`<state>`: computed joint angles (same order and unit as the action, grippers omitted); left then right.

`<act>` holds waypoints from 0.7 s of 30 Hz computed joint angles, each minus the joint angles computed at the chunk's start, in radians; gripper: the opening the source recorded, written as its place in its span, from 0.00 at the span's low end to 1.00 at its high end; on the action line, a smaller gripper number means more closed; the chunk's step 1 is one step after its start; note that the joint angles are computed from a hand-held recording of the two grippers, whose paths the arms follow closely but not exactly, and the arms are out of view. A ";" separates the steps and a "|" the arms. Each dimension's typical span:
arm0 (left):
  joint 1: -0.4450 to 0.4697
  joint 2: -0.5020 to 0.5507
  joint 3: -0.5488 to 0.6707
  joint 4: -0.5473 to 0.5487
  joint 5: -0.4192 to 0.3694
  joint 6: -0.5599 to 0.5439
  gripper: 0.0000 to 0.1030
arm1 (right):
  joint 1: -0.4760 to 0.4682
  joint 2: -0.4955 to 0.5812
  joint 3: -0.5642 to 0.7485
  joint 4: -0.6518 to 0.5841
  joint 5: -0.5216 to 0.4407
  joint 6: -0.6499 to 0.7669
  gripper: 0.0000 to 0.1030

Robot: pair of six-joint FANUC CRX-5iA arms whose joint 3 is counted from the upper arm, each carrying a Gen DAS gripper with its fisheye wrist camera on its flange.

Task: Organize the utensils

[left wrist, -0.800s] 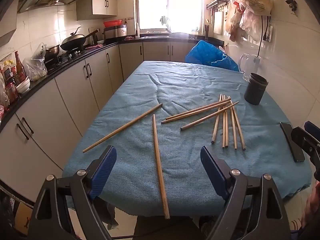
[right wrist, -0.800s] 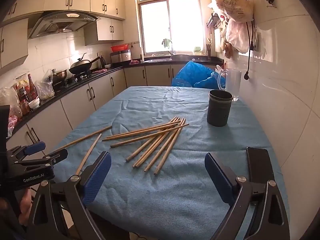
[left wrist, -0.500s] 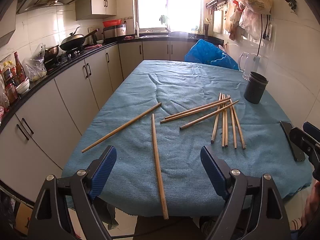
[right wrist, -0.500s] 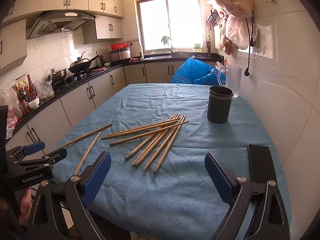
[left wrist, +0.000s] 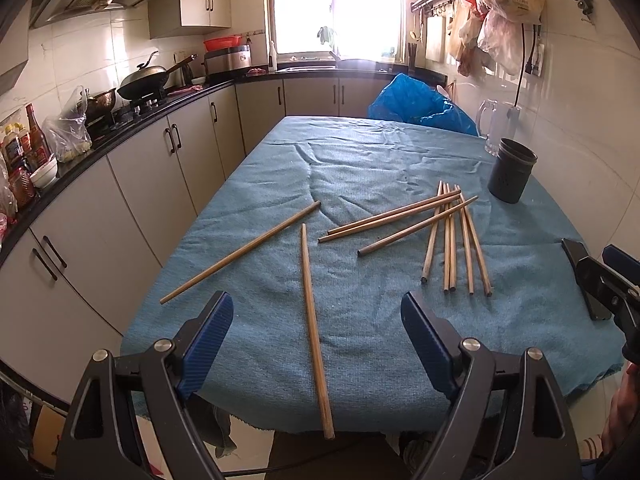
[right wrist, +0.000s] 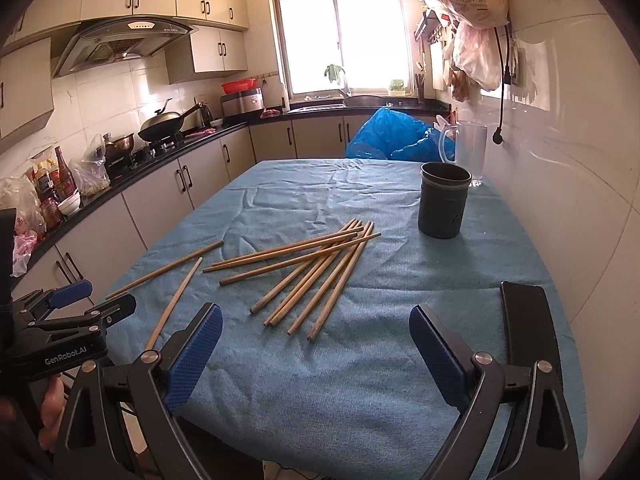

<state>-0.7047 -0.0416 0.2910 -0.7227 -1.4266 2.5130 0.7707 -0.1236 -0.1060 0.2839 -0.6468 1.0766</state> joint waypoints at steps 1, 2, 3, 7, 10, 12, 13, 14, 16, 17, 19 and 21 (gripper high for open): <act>0.002 0.002 0.003 0.003 0.000 -0.003 0.82 | -0.001 0.001 0.003 -0.008 -0.002 0.002 0.94; 0.002 0.003 0.003 0.004 -0.001 -0.003 0.82 | -0.004 0.009 0.034 -0.054 -0.041 0.021 0.94; 0.002 0.004 0.002 0.004 -0.001 -0.002 0.82 | -0.006 0.010 0.038 -0.061 -0.044 0.025 0.94; 0.007 0.009 0.008 0.011 -0.003 -0.009 0.82 | -0.010 0.011 0.029 -0.058 -0.028 0.026 0.94; 0.024 0.007 0.005 0.032 0.001 -0.017 0.82 | -0.012 0.023 0.050 -0.069 -0.060 0.043 0.94; 0.050 -0.001 -0.008 0.065 0.016 -0.026 0.82 | -0.017 0.030 0.058 -0.078 -0.067 0.055 0.94; 0.067 -0.006 -0.015 0.085 0.026 -0.034 0.82 | -0.018 0.034 0.063 -0.082 -0.072 0.061 0.94; 0.087 -0.007 -0.021 0.108 0.033 -0.045 0.82 | -0.021 0.037 0.068 -0.091 -0.075 0.070 0.94; 0.141 -0.003 -0.026 0.170 0.038 -0.082 0.82 | -0.032 0.049 0.087 -0.116 -0.089 0.097 0.94; 0.164 -0.003 -0.031 0.199 0.048 -0.101 0.82 | -0.042 0.056 0.102 -0.144 -0.097 0.118 0.94; 0.223 0.001 -0.040 0.261 0.065 -0.148 0.78 | -0.063 0.077 0.141 -0.195 -0.130 0.154 0.94; 0.284 0.011 -0.047 0.331 0.083 -0.200 0.67 | -0.084 0.098 0.179 -0.249 -0.162 0.190 0.94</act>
